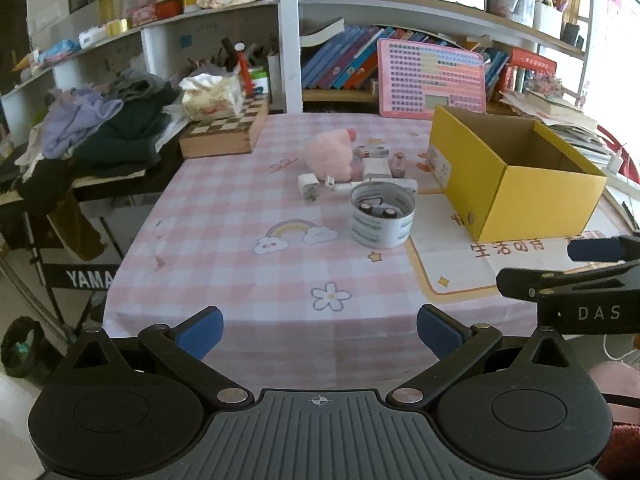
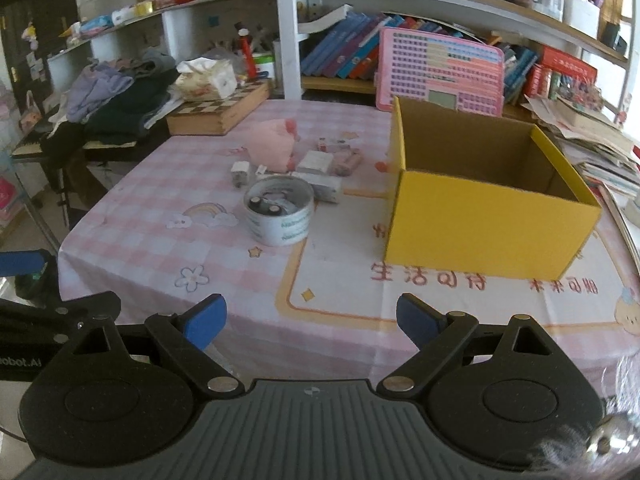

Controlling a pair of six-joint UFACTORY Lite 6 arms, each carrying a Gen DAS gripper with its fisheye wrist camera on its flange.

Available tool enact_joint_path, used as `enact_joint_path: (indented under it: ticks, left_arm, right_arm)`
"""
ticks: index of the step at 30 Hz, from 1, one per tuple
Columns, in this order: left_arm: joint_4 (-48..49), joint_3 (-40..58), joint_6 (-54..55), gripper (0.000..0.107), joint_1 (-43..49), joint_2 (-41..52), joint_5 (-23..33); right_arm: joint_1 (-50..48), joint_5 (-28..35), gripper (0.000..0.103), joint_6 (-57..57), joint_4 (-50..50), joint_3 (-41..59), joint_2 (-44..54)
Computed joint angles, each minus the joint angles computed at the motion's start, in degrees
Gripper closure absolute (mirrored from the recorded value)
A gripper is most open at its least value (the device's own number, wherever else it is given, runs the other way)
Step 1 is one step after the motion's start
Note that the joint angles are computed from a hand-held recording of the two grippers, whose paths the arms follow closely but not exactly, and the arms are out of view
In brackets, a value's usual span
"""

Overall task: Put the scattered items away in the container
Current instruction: 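Reach the right tool to the clear tape roll and grasp its rim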

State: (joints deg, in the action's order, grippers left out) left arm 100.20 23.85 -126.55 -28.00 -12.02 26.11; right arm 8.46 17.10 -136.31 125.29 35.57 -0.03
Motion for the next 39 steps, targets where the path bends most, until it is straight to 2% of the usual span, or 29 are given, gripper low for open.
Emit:
enact_joint_path:
  ticks: [7, 17, 25, 32, 35, 39]
  left_arm:
    - [6.22, 4.34, -2.80, 0.004, 3.22, 5.64, -1.31]
    - [11.35, 12.61, -4.58, 0.004, 10.56, 15.67, -3.12]
    - [14.54, 19.48, -6.44, 0.004, 16.35, 22.50, -4.02]
    - [8.38, 24.18, -1.32, 0.004, 16.73, 26.99, -4.63]
    - [5.23, 26.03, 0.98, 0.004, 16.78, 28.69, -4.86]
    - [1.31, 28.65, 4.40, 0.004, 16.82, 31.03, -5.11]
  right_arm:
    - [1.12, 0.82, 0.011, 0.53, -1.12, 8.32, 8.04]
    - [2.28, -0.31, 0.010, 16.50, -18.05, 25.26, 22.54]
    - [3.44, -0.41, 0.008, 34.62, -38.37, 40.53, 34.45]
    - [5.11, 1.76, 0.006, 55.04, -60.35, 56.71, 45.83]
    - [6.55, 2.80, 0.005, 66.34, -73.14, 65.35, 51.91]
    - [7.95, 5.47, 0.004, 76.68, -84.30, 77.27, 60.51]
